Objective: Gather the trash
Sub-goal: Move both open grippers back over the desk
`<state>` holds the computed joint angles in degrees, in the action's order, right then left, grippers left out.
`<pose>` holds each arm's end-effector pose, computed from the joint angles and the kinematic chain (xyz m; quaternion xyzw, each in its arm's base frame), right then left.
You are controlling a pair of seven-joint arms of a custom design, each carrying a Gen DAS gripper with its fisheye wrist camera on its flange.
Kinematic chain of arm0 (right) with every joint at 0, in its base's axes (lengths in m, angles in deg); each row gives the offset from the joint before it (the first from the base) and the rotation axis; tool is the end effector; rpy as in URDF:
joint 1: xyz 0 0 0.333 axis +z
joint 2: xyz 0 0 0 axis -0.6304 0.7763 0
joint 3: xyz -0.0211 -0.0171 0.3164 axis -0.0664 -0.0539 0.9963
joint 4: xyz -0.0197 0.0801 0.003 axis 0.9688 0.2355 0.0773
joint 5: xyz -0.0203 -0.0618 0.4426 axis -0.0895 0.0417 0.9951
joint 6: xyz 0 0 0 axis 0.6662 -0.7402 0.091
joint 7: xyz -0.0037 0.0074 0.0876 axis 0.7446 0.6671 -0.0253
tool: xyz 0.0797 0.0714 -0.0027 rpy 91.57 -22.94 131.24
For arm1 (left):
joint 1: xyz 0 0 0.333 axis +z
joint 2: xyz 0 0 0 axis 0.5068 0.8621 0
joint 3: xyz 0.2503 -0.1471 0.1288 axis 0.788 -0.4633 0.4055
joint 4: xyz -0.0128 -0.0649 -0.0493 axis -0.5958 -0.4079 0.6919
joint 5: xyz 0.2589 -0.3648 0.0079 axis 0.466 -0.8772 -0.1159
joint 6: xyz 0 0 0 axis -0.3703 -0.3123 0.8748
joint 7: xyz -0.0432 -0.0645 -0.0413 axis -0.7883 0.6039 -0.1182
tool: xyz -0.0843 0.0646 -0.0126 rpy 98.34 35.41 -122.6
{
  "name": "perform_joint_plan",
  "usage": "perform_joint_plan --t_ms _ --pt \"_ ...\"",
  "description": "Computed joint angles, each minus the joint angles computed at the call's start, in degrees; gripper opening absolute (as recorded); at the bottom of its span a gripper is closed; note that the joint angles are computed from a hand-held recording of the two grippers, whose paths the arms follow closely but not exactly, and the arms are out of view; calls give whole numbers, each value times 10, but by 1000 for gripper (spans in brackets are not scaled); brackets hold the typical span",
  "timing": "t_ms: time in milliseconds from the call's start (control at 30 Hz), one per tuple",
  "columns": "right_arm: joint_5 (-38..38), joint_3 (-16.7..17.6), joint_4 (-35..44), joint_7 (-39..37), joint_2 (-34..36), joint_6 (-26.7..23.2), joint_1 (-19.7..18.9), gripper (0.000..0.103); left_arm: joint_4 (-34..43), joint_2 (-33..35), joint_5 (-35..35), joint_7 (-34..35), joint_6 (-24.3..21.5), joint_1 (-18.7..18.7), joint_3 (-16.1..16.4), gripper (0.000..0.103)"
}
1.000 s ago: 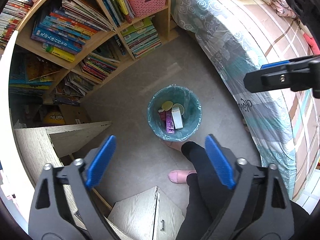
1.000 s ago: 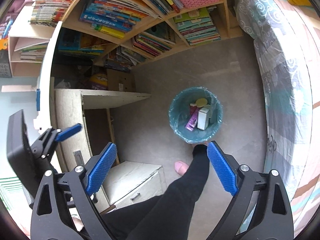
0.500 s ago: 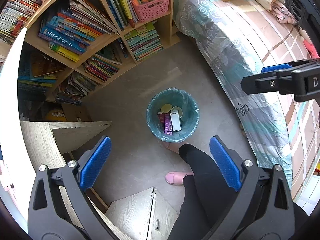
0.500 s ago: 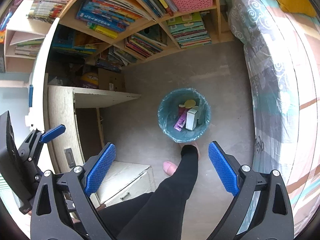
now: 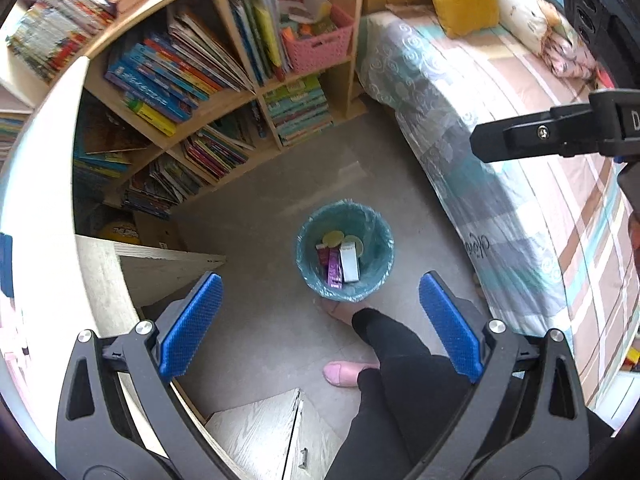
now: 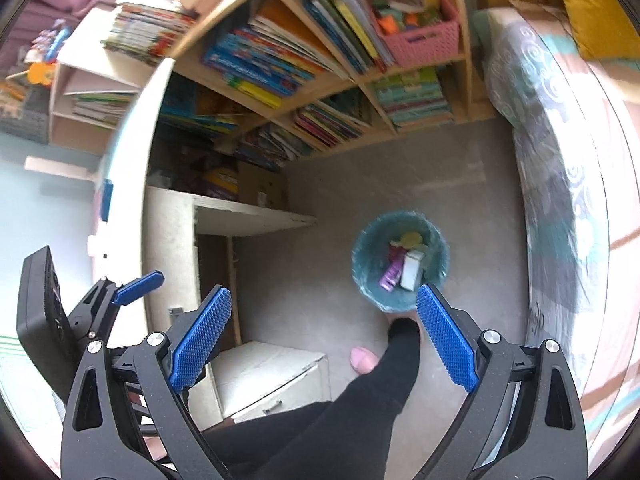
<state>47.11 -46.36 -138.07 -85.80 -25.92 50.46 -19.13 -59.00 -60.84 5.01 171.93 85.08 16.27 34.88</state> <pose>0.3708 0.2940 0.4790 -0.1167 0.9585 -0.0434 0.2565 0.5692 -0.3199 0.4926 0.0732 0.9896 -0.1235 0.0017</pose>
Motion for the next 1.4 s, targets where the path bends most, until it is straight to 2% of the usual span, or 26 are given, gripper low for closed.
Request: perform_joint_plan --t_ms 267,567,733,1133,1400 --pt "-32 -23 49 -88 35 15 -19 93 62 33 -19 -47 -4 14 7 96" --pt "-45 -55 140 -221 121 49 -31 93 162 93 -32 -127 -7 40 13 96" --pt "-38 -73 201 -300 174 58 -28 93 210 128 -24 -175 7 54 18 96" --pt "43 -120 397 -536 347 73 -9 93 360 232 17 -299 19 81 29 96" --pt "126 -131 553 -690 466 39 -7 93 507 325 50 -377 -4 90 38 96"
